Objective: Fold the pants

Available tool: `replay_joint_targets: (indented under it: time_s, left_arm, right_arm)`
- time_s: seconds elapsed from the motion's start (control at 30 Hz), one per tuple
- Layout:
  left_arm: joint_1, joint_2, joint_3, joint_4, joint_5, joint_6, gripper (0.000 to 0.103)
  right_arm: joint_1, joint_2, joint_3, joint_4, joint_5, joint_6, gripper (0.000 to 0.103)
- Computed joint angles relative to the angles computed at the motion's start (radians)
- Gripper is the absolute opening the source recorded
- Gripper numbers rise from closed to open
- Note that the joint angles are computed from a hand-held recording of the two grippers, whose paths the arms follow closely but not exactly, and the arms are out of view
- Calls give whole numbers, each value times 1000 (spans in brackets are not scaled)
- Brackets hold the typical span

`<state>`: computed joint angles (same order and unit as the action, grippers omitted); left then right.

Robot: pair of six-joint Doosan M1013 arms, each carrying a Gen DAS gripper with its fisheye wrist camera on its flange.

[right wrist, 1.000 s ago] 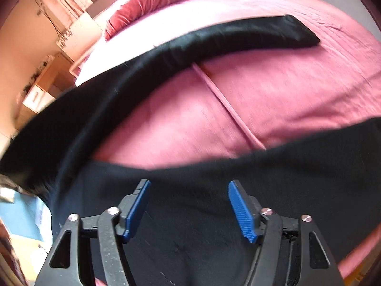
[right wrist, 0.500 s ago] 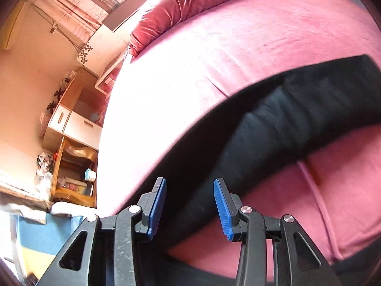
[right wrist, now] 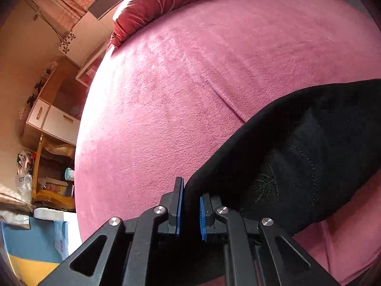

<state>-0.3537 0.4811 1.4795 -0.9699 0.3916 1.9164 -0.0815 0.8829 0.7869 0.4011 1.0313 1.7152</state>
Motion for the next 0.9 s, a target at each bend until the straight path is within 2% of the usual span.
replay_joint_targets:
  time_s: [0.1,0.2,0.4,0.53,0.63,0.8,0.9]
  left_arm:
    - [25,49,-85,183,-38,-234,8]
    - [48,91,-164,275,-47,-355,8]
    - [54,112,-233,362,-25,-391,8]
    - [45,87,-197,367,-27,-356,8]
    - [42,53,-129,296,-43,-298,8]
    - [37,-13,22,128,-78,-197,8]
    - [33,-41,102,93,-86,-220,8]
  right_arm:
    - [-12,-64,76,80,-63,-76,12]
    - [-23,-137,171,175,-132,-191,12]
    - [-41,-303,413,355,-245,-426,12]
    - [-53,-388,559,452,-264,-543,12]
    - [-61,-435,661,501,-270,-612,12]
    - [-52,-477,775,481,-264,-626,10]
    - [-47,-492,831,470,-257,-623,10]
